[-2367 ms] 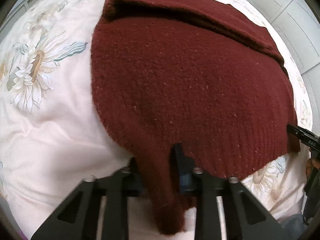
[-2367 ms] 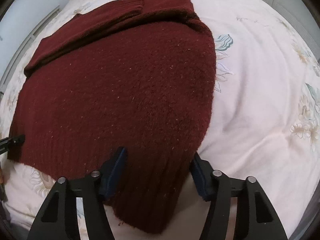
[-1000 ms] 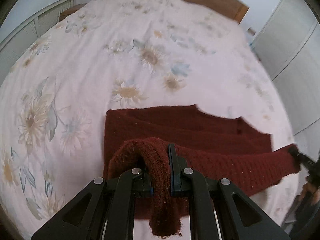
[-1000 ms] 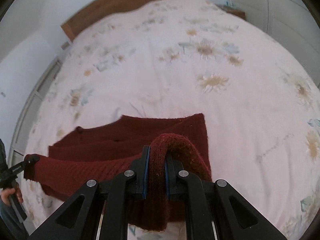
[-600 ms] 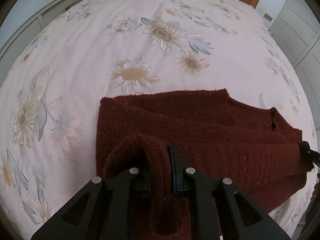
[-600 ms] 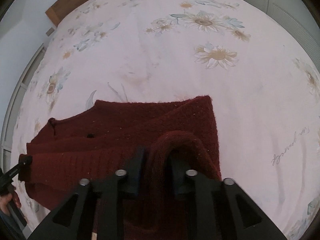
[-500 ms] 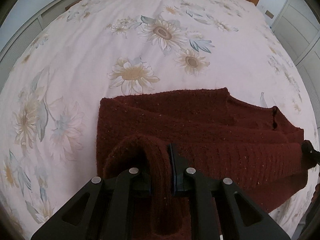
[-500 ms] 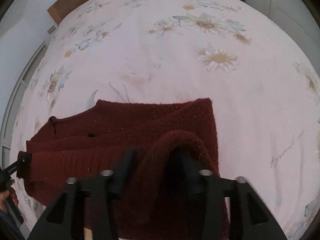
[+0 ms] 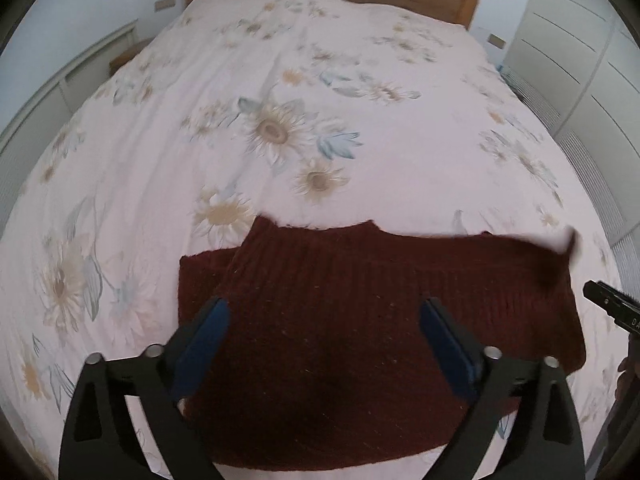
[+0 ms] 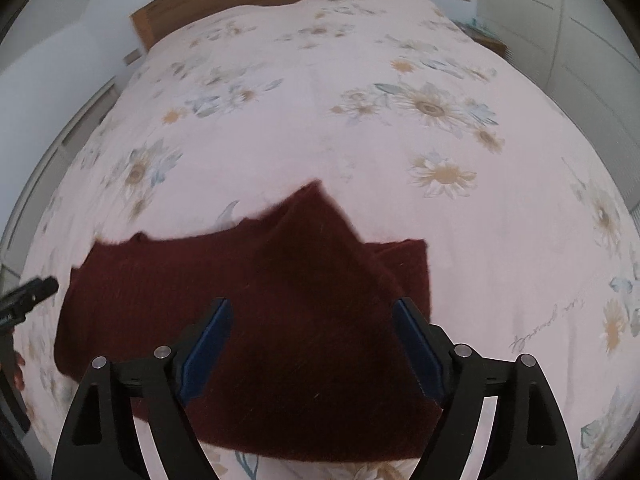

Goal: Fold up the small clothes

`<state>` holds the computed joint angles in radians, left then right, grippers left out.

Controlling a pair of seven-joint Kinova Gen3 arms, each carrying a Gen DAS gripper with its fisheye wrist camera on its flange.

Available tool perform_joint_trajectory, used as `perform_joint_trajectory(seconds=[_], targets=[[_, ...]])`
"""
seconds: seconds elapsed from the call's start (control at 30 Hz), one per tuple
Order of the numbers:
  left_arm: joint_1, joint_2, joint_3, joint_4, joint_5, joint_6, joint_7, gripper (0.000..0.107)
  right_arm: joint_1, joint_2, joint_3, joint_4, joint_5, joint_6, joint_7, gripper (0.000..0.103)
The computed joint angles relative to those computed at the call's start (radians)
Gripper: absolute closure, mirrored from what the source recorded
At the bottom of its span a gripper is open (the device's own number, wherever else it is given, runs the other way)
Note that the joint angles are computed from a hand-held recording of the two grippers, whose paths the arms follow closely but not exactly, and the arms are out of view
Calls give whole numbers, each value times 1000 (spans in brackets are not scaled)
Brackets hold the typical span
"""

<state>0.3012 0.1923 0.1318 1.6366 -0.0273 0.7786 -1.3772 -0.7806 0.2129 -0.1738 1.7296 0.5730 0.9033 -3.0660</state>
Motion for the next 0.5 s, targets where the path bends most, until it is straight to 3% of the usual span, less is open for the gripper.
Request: perform_joint_trajectory(seconds=[0.07,0.13,0.3,0.5], targets=[[21,-7,4,21,-23,-21,14,6,-36,27,-10,-23,26,32,-8,16],[43,-10,9,48,-49,-47,25,6,-70,53,-13,-37,49,41,-21,1],[115,10,12,125,-151,-112,82,6,-159,121,1,-55,107,44,-73,1],[152,45,7,198,-187,-160,116,6,-226,200,30,-50,122,18,-124,0]])
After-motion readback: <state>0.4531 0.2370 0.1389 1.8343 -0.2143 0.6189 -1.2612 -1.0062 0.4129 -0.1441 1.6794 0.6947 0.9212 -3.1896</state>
